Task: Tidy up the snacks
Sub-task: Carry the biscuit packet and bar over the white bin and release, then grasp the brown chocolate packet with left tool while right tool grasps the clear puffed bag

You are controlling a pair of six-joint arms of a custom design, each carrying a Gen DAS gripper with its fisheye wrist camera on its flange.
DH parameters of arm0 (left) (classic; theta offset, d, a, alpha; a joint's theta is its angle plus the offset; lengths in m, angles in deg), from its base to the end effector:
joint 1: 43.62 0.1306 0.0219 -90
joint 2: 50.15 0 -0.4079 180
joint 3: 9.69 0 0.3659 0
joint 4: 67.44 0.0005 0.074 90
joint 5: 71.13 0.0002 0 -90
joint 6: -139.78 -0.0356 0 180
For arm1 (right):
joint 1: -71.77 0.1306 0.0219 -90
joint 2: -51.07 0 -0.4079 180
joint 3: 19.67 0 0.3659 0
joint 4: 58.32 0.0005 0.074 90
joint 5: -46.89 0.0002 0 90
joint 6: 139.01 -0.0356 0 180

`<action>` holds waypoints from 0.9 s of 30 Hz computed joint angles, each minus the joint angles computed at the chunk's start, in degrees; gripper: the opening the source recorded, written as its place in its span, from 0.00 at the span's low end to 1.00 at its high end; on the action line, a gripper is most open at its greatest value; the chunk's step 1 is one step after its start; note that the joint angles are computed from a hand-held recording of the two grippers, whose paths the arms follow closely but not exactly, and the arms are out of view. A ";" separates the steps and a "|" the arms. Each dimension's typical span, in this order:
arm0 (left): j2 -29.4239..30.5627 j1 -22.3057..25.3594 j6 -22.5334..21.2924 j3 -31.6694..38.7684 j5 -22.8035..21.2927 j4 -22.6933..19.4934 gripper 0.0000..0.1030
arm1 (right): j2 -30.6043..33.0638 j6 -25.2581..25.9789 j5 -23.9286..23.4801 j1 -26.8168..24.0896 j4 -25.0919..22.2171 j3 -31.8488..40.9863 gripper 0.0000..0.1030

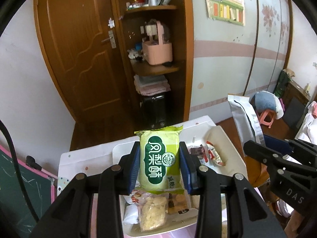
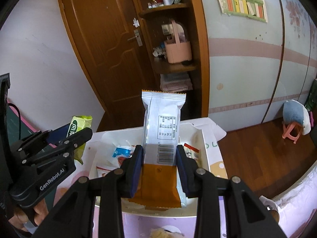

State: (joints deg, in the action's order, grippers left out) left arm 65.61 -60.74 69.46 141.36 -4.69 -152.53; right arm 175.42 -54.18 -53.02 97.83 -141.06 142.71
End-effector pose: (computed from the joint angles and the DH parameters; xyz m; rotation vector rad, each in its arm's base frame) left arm 0.5454 -0.1536 0.6278 -0.2316 2.3432 0.1934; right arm 0.5524 0.2764 0.6159 -0.5170 2.3289 0.4668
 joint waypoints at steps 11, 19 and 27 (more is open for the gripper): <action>-2.19 1.12 0.10 -6.88 -3.77 2.51 0.75 | -0.09 0.49 1.25 -0.21 -0.18 -3.77 0.48; -8.86 -0.16 1.81 -15.89 -3.13 4.75 0.77 | -8.56 2.09 -0.06 -1.23 4.25 -18.44 0.49; -16.54 -5.73 3.94 -25.57 -1.30 7.03 0.77 | -19.36 4.48 -1.60 -1.57 8.47 -33.58 0.53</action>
State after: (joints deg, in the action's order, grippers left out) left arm 49.07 -66.46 73.40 115.78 -5.99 -145.50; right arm 156.06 -49.70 -54.61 96.26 -132.59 109.13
